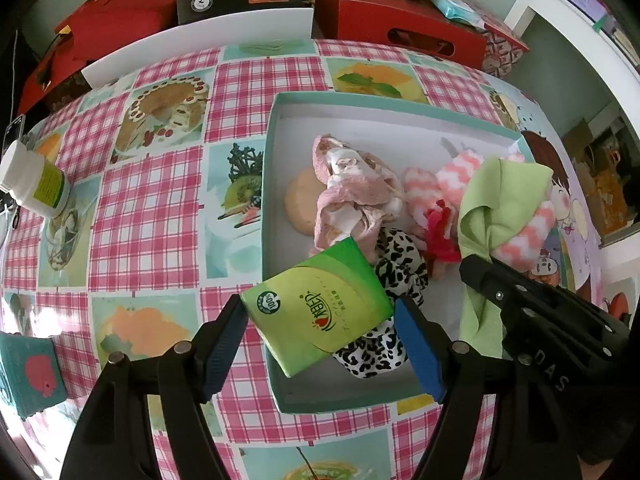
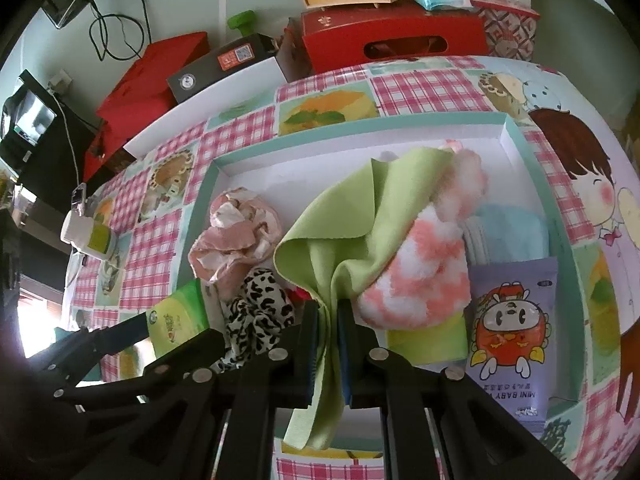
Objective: Organize soft objects
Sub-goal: 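Lower the cloth and tissue pack into the tray and open both grippers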
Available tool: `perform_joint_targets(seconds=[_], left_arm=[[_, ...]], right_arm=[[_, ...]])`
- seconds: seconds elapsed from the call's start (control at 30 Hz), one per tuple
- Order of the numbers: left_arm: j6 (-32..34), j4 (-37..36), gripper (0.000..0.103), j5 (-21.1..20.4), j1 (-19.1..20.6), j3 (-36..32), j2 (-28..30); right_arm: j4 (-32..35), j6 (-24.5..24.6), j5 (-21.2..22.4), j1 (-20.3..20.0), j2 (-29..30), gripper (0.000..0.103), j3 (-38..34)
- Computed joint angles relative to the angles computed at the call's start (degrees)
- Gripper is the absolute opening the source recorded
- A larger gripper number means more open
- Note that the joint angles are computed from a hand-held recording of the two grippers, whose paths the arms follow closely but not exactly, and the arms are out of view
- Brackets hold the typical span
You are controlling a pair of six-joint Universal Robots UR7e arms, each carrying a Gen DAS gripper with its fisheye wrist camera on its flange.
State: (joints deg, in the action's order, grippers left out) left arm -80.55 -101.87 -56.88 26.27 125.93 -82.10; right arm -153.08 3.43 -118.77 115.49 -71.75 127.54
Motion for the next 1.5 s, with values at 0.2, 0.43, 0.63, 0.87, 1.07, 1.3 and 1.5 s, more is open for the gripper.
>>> perform_joint_targets(seconds=[0.2, 0.43, 0.63, 0.87, 1.07, 1.3, 1.5], left_arm=[[0.6, 0.4, 0.076, -0.2, 0.1, -0.3, 0.2], [0.5, 0.6, 0.077, -1.5, -0.1, -0.5, -0.1], [-0.4, 1.5, 0.077, -2.1, -0.6, -0.6, -0.4], [-3.0, 3.6, 0.086, -1.5, -2.0, -0.8, -2.3], [-4.5, 5.4, 0.086, -0.6, -3.3, -1.4, -4.0], [-9.8, 10.7, 0.089, 0.9, -4.5, -1.8, -6.3], [-15.1, 16.9, 0.098, 1.5, -4.8, -2.2, -7.3]], right_arm=[[0.6, 0.5, -0.3, -0.3, 0.3, 0.013, -0.1], [1.9, 1.6, -0.7, 0.0, 0.1, 0.014, -0.7], [3.8, 3.0, -1.2, 0.3, -0.6, 0.021, -1.1], [5.2, 3.5, -1.7, 1.1, -1.6, 0.032, -1.5], [6.6, 3.8, -2.0, 2.6, -2.5, 0.037, -2.2], [8.4, 4.7, -3.4, 4.0, -3.2, 0.045, -2.9], [9.6, 5.8, -5.3, 4.2, -3.4, 0.063, -2.3]])
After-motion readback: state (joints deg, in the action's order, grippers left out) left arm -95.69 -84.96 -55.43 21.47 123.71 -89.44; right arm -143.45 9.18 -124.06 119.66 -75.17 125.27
